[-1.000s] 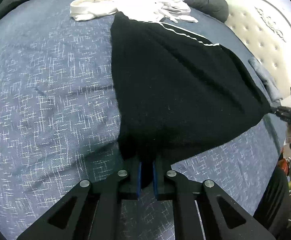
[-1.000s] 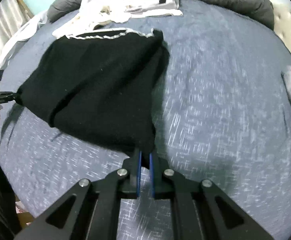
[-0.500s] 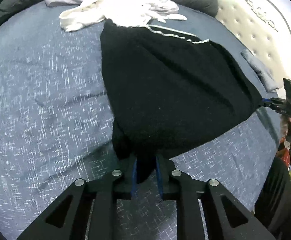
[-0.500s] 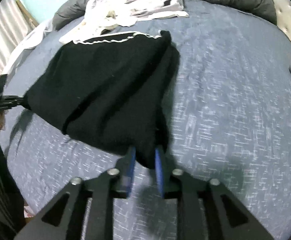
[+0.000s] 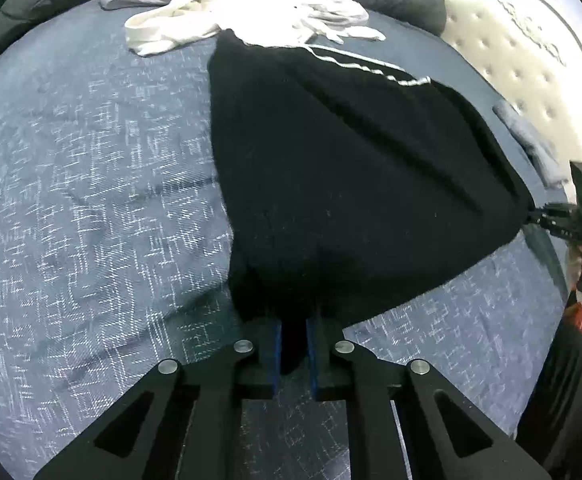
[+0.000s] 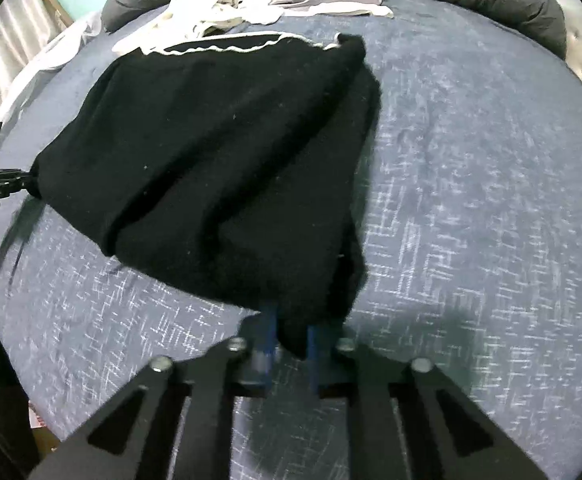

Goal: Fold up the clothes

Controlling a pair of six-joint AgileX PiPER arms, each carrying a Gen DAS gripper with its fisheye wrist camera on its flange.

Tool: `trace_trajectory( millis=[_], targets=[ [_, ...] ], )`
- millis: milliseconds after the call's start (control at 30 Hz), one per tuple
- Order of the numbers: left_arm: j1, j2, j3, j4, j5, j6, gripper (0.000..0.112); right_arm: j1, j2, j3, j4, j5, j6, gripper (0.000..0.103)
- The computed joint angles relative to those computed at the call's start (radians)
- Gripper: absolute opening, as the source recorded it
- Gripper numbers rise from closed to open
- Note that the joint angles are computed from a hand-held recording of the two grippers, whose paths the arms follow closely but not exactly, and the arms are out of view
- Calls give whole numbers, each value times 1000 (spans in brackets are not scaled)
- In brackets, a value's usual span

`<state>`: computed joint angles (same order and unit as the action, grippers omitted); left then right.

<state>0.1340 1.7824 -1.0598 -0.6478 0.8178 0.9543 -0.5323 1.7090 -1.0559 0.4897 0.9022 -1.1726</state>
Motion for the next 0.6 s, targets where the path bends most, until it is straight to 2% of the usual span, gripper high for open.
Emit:
trace_trajectory(
  millis=[300, 533, 600],
  targets=[
    [14, -24, 1, 40, 12, -34, 8, -83, -14, -94, 13, 87, -25, 6],
    [18, -30, 33, 18, 4, -19, 8, -86, 29, -72, 9, 45, -22, 6],
    [83, 8, 20, 3, 30, 57, 8, -97, 44, -58, 17, 49, -41, 6]
  ],
)
